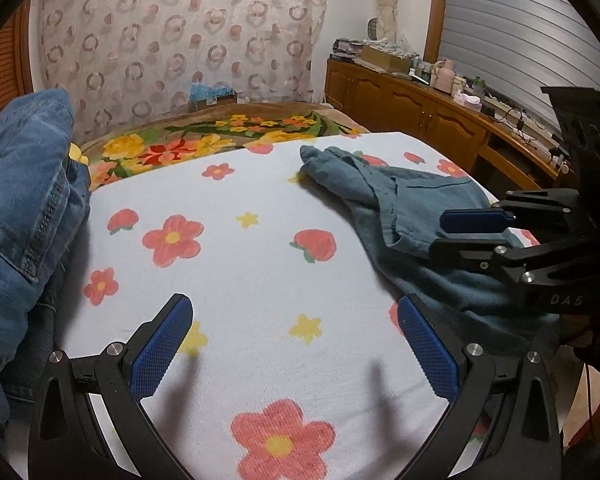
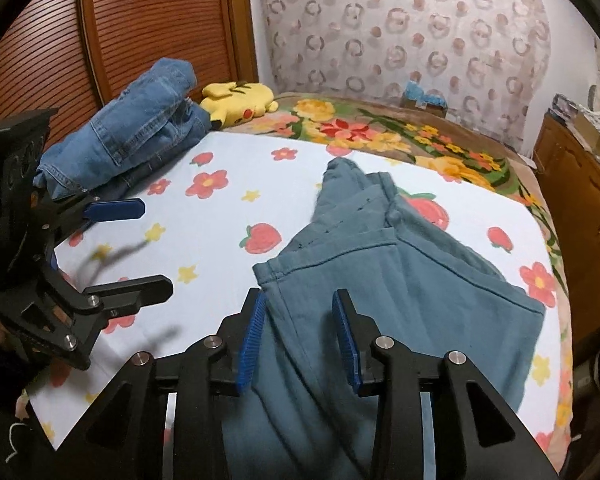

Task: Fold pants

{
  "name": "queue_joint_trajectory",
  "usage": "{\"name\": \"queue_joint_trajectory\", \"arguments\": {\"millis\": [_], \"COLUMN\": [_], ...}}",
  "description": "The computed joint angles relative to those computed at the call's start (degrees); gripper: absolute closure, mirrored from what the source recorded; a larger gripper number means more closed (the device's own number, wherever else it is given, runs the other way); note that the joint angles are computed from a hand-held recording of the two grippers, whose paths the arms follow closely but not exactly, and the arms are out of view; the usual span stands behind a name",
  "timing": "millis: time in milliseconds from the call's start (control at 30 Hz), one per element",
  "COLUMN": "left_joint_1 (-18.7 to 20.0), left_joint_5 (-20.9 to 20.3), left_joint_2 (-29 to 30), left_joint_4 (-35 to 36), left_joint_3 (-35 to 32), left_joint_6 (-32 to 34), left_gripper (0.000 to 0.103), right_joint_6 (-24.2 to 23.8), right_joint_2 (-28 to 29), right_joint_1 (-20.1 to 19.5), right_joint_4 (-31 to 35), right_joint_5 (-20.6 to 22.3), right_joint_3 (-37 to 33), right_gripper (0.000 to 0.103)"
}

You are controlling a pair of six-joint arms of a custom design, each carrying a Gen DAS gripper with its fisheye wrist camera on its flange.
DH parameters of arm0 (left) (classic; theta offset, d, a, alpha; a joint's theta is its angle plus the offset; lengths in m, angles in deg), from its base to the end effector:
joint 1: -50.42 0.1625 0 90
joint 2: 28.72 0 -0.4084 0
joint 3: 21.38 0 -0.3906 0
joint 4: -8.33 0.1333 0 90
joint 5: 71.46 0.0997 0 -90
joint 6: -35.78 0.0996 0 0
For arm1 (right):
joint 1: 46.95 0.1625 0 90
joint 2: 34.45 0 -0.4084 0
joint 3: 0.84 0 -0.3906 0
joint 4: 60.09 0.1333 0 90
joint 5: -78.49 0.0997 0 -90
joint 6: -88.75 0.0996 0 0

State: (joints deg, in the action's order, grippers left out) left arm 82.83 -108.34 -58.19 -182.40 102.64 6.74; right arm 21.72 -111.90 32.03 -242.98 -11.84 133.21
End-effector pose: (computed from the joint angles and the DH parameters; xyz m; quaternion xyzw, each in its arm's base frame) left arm -0.2490 -0.4103 -0.0746 0.1969 0.8715 -0.3414 0.2918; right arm 0.0456 -0.4603 0.2138 0.4454 -0.8394 0.2402 0.1982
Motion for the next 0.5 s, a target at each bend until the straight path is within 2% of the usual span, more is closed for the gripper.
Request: {"name": "queue_joint_trajectory", "arguments": {"millis": [200, 300, 333, 500], "left_joint_1": [0.15, 0.13, 0.08, 0.12], "left_joint_5": [-0.56, -0.62, -0.67, -0.73], "left_joint_2": [0.46, 0.47, 0.47, 0.24], "left_joint_4": [0.03, 0.77, 0.63, 1.17], "left_joint_3": [-0.26, -0.39, -0.31, -0.20], "left_joint_6": [0.53, 0.35, 0.39, -0.36], "left_gripper": [0.000, 0.000, 0.000, 0.000], "right_joint_6": [-1.20, -1.26, -1.26, -1.59], "right_joint_2": [4.25, 5.51, 5.26, 2.66], "right_joint_1": [2.04, 2.33, 2.12, 0.87], "right_joint_4": [-4.75, -7.02, -6.93, -5.80], "right_joint_5": [-4.72, -5.25, -4.56, -1.11], "right_joint_3": [-0.62, -0.75, -0.63, 0.16], "right_gripper": [0.065, 0.066, 0.074, 0.097]}}
